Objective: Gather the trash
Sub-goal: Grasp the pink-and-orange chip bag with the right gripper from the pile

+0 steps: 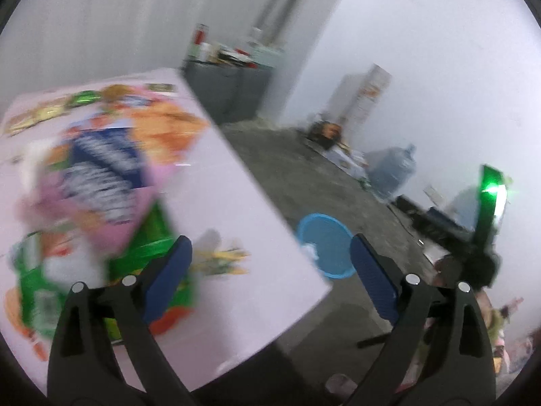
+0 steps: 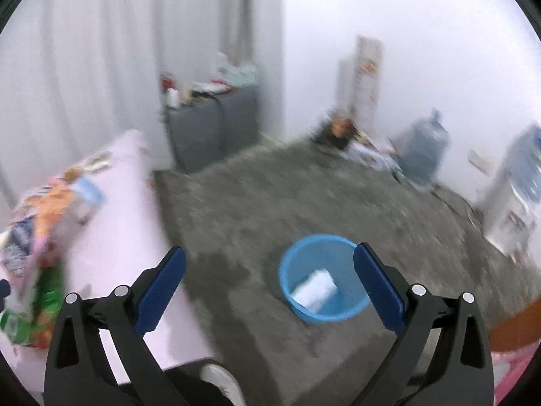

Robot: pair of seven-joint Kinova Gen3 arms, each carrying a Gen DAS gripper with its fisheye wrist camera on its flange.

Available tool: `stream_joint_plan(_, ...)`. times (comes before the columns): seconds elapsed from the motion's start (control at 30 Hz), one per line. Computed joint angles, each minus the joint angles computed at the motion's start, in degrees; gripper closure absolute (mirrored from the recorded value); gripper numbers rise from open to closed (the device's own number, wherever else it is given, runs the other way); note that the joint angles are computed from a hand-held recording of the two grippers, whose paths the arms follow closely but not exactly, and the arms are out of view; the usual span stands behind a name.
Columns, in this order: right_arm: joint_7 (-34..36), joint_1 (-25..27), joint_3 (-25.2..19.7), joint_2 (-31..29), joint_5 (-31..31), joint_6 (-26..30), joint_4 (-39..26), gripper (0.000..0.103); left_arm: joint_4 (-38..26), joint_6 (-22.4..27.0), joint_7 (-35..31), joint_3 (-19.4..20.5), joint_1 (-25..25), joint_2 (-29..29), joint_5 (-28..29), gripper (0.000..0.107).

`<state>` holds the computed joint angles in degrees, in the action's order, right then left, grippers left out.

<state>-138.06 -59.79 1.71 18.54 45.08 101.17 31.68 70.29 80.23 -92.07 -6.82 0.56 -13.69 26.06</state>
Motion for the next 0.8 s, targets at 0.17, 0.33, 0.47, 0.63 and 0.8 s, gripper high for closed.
stream_joint_plan(0.17,3.0,-5.2,3.8,0.1,-2.7,-9.4,-0.5,0.007,3.7,-0.1,-3.4,-6.3,-2.1,-4.3,-0.4,0.016)
stream_joint_plan(0.33,6.8,-1.0,1.2,4.2,-12.9,-11.1,-11.0,0.007,8.4,-3.3,-3.8,-10.8,-3.9,-8.2,-1.0,0.013)
stream_joint_plan(0.47,4.4,7.1,-8.2,5.2,-22.3,-15.8,-12.6,0.007,10.4,-4.4,-3.6,-14.0,-3.6,-9.3,-1.1,0.013)
stream_joint_plan(0.63,0.8,14.9,-15.9,5.1,-33.2,-24.8,-7.2,0.012,12.0,-4.5,-4.7,-17.6,-2.8,-9.4,0.1,0.013)
stream_joint_plan(0.8,-1.6,19.4,-19.1,9.3,-43.5,-28.3,-8.7,0.022,13.7,-6.9,-8.1,-17.7,-2.3,-10.0,-0.4,0.013)
